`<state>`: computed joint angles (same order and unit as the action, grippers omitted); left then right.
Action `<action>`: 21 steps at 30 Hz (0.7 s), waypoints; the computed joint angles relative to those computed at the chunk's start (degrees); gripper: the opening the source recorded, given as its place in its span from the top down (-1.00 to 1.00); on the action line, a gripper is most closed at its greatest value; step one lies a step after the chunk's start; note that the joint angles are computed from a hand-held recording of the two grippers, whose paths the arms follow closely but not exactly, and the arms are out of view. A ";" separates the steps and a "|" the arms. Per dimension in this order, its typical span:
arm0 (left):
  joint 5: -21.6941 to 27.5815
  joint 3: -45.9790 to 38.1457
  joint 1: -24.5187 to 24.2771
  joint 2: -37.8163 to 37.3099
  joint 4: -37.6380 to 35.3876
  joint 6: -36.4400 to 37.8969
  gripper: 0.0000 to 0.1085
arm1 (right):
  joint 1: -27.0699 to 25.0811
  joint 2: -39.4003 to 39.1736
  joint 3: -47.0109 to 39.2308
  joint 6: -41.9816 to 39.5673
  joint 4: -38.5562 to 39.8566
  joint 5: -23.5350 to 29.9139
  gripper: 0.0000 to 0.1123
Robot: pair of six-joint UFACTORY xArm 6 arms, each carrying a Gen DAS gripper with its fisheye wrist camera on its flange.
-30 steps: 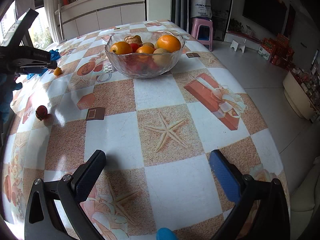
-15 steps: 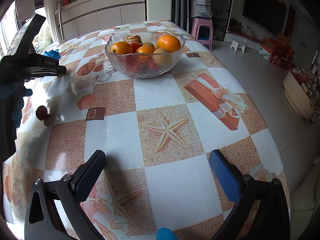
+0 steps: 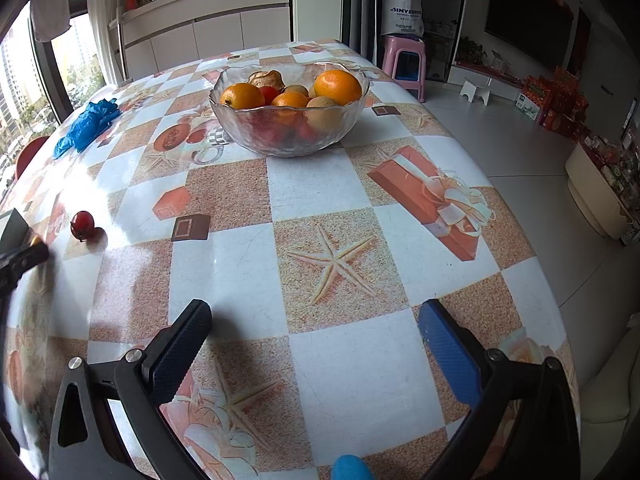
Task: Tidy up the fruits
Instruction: 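Close the right gripper on the last red tomato while the left holds the yellow fruit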
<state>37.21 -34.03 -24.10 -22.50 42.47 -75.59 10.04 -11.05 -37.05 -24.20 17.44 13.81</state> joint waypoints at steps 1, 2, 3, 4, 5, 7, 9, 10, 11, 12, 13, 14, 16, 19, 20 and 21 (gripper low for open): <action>1.50 1.53 -1.61 -1.99 0.78 -1.82 0.65 | 0.01 0.05 -0.06 0.57 -0.46 -0.03 -0.83; 3.26 2.69 -3.28 -3.60 1.48 -3.40 0.65 | 0.01 0.04 -0.06 1.11 -0.89 -0.05 -0.83; 4.99 3.42 -4.88 -4.72 2.28 -4.67 0.65 | 0.01 0.01 -0.04 1.76 -1.46 -0.09 -0.83; 6.27 4.07 -6.19 -5.59 3.02 -5.90 0.65 | 0.01 -0.08 0.03 2.61 -2.28 -0.10 -0.83; 6.87 4.66 -7.07 -6.20 3.47 -6.96 0.65 | 0.04 -0.18 0.03 3.74 -3.15 0.06 -0.83; 7.35 5.27 -8.02 -6.81 4.00 -7.88 0.65 | 0.63 -0.50 -0.44 4.31 -3.78 2.00 -0.83; 6.37 5.69 -7.46 -7.19 3.68 -8.08 0.65 | 2.27 -0.59 -2.09 0.52 -1.45 6.63 -0.83; 5.72 5.98 -7.08 -7.42 3.57 -8.24 0.65 | 3.47 -0.36 -2.89 -1.31 0.11 8.17 -0.83; 5.52 6.15 -7.08 -7.58 3.53 -8.40 0.65 | 4.74 -0.23 -3.59 -3.39 2.39 9.44 -0.83; 5.42 6.30 -7.07 -7.72 3.59 -8.47 0.65 | 6.10 -0.11 -4.19 -5.46 5.04 10.22 -0.83; 5.30 6.33 -7.02 -7.70 3.76 -8.57 0.65 | 7.52 0.20 -4.83 -7.31 7.51 10.56 -0.83; 5.29 6.46 -7.08 -7.83 3.73 -8.64 0.65 | 8.89 0.76 -5.56 -8.65 9.28 10.68 -0.82; 5.11 6.57 -7.04 -7.97 3.64 -8.67 0.65 | 11.57 2.58 -7.40 -9.21 10.30 10.58 -0.81; 5.16 6.54 -7.06 -7.91 3.72 -8.70 0.65 | 15.08 5.72 -10.06 -8.31 8.67 9.50 -0.70; 5.28 6.54 -7.15 -7.92 3.81 -8.77 0.65 | 15.98 6.85 -11.05 -7.83 7.86 9.33 -0.67; 5.33 6.51 -7.17 -7.88 3.84 -8.80 0.65 | 16.71 7.93 -11.99 -7.06 6.96 9.15 -0.64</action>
<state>42.54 -27.52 -31.27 -30.39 46.32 -84.40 26.75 -3.11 -49.04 -31.26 24.40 22.96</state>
